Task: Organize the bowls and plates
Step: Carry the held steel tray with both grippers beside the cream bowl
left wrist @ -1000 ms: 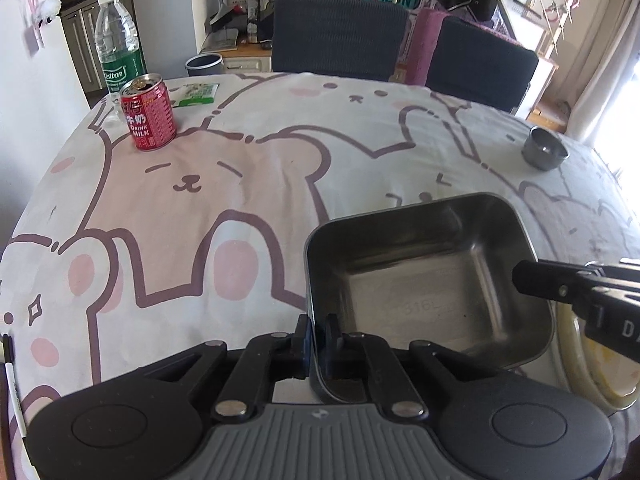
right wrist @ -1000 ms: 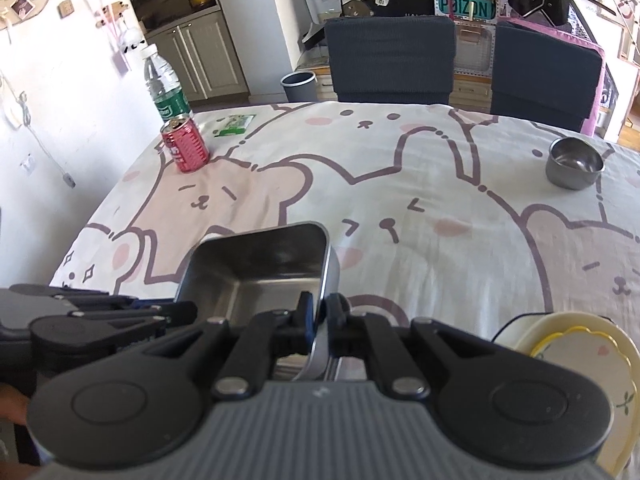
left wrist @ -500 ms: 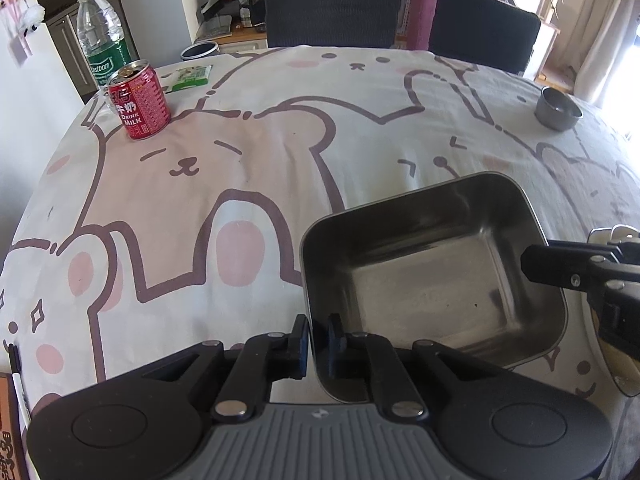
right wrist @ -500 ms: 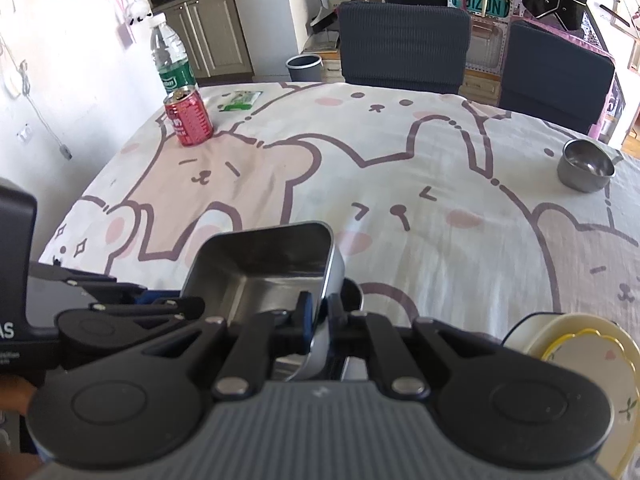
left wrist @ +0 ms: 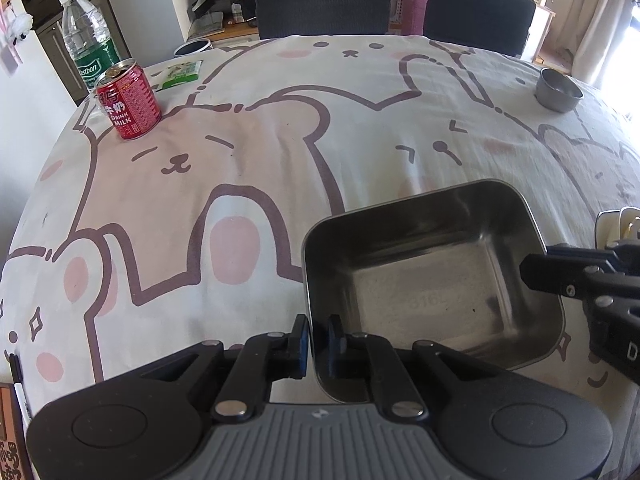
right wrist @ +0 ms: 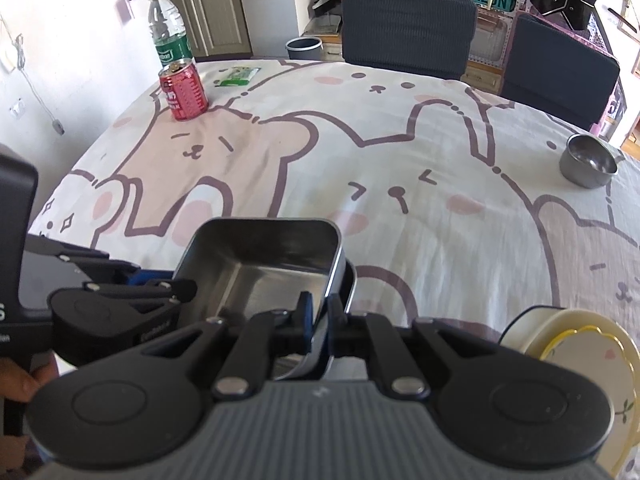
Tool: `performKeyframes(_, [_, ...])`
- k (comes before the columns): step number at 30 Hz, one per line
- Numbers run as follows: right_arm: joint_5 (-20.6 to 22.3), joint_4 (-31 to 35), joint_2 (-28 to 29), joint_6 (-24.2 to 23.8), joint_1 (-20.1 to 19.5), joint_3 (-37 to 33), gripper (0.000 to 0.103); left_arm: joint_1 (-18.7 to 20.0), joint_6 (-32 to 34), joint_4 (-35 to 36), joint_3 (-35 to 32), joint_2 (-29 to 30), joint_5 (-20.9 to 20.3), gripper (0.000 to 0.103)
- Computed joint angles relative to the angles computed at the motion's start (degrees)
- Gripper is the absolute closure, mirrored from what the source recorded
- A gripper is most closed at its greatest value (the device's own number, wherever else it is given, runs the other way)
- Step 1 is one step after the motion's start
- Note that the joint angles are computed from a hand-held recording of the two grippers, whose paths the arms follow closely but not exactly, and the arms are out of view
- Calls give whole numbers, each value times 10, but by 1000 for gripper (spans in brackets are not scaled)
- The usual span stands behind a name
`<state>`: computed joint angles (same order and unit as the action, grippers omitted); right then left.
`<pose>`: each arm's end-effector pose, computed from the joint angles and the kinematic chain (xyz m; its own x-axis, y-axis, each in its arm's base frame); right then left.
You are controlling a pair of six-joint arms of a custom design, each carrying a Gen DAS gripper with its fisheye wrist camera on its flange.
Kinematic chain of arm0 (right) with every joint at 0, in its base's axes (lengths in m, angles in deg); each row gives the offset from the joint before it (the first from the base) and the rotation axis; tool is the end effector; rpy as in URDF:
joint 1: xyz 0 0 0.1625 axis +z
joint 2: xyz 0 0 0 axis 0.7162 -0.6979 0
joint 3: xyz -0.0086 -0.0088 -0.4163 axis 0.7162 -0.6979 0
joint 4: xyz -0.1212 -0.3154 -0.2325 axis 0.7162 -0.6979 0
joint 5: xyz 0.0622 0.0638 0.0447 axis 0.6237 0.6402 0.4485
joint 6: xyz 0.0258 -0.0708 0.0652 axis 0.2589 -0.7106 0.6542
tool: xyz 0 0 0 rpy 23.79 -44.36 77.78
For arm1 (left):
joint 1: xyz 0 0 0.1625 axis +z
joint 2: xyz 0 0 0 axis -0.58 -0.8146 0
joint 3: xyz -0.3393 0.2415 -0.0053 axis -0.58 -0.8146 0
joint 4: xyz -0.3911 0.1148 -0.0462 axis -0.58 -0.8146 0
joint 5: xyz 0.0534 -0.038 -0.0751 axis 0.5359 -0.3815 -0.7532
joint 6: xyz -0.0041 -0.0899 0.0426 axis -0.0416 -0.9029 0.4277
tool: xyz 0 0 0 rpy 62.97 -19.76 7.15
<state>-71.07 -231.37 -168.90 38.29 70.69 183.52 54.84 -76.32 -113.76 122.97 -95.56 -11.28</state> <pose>0.2658 -0.3407 0.2010 -0.6208 -0.6071 0.4960 -0.6999 0.7143 -0.0017 -0.2194 -0.2838 0.2334 -0.6637 -0.2033 -0.7199 0.1737 0.8942 -0.4127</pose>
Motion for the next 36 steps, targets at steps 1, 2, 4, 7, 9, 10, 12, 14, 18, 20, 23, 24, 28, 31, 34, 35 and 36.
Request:
performKeyframes(1, [-1, 2, 0, -1, 0, 0, 94, 0, 0, 0, 0, 0, 0, 93])
performKeyframes(2, [-2, 3, 0, -1, 0, 0, 94, 1, 0, 0, 0, 0, 1, 93])
performKeyframes(4, [-5, 8, 1, -1, 1, -1, 94, 1, 1, 0, 0, 0, 0, 93])
performKeyframes(7, [-4, 18, 2, -3, -2, -3, 94, 2, 7, -5, 2, -2, 0, 93])
performKeyframes(9, [-2, 27, 1, -1, -6, -5, 94, 4, 11, -8, 3, 0, 0, 93])
performKeyframes(10, [-1, 31, 1, 0, -8, -6, 94, 4, 14, -10, 3, 1, -1, 93])
performKeyframes(12, [-3, 33, 1, 1, -9, -6, 94, 5, 18, -12, 3, 4, 1, 93])
performKeyframes(14, [-5, 37, 0, -1, -9, -6, 94, 7, 19, -13, 2, 6, 2, 93])
performKeyframes(18, [-7, 38, 0, -10, -10, -5, 93, 7, 21, -13, 1, 8, 3, 93])
performKeyframes(20, [-13, 39, 1, -12, -8, -4, 93, 7, 21, -13, 1, 9, 3, 93])
performKeyframes(23, [-20, 36, 3, -21, -7, -2, 93, 7, 24, -15, 2, 8, 2, 93])
performKeyframes(24, [-22, 34, 4, -25, -7, 0, 93, 7, 22, -14, 1, 8, 1, 93])
performKeyframes(28, [-30, 27, 5, -39, -5, 4, 93, 7, 26, -22, 3, 6, 1, 93])
performKeyframes(31, [-36, 24, 5, -43, -4, 6, 93, 7, 30, -26, 4, 8, 1, 93])
performKeyframes(34, [-41, 19, 6, -53, -3, 8, 92, 8, 30, -28, 3, 10, 1, 93])
performKeyframes(35, [-44, 17, 7, -56, -2, 10, 92, 8, 30, -28, 3, 10, 1, 93])
performKeyframes(36, [-47, 14, 8, -58, 0, 12, 92, 7, 30, -28, 3, 10, 1, 93])
